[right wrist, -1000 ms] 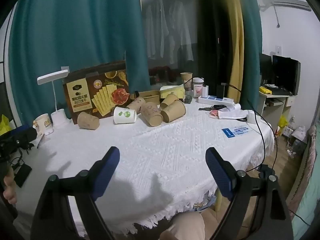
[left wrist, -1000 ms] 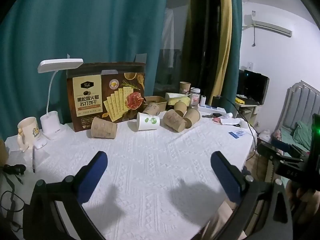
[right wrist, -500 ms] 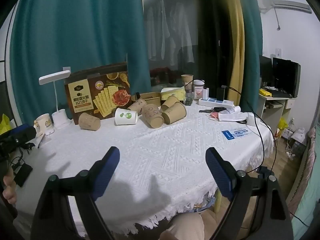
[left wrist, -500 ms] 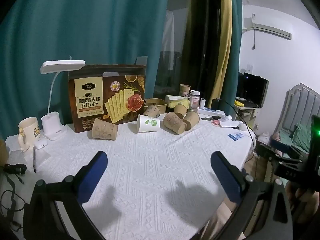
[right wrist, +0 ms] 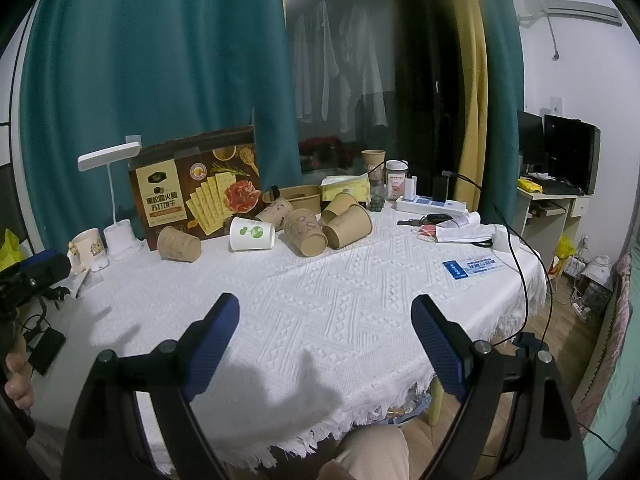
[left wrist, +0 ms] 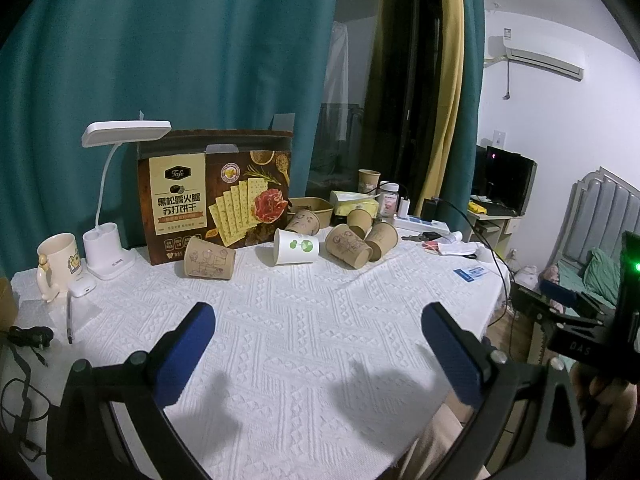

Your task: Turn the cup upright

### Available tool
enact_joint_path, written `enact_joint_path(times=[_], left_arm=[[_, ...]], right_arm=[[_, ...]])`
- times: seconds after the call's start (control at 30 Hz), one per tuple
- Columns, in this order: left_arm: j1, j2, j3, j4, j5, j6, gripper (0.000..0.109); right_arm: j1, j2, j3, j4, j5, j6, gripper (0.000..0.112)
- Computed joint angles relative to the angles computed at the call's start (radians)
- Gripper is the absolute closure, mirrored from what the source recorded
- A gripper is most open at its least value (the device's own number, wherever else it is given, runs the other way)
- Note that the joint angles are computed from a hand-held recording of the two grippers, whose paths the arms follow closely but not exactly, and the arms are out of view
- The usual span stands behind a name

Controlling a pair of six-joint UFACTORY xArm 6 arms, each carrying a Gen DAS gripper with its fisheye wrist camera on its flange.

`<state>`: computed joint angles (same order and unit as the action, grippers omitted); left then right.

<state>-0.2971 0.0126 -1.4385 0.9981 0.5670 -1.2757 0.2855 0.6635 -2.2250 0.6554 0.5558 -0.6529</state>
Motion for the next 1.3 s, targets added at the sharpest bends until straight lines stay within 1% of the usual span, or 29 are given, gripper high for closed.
enact_joint_path(times=[1.3], left_arm=[[-0.006,-0.012,0.013,-0.005,-0.001,-0.003,0.006]], right_arm=[[0.004,-0.015,0.031,0.012,-0.012,-0.016,0.026]])
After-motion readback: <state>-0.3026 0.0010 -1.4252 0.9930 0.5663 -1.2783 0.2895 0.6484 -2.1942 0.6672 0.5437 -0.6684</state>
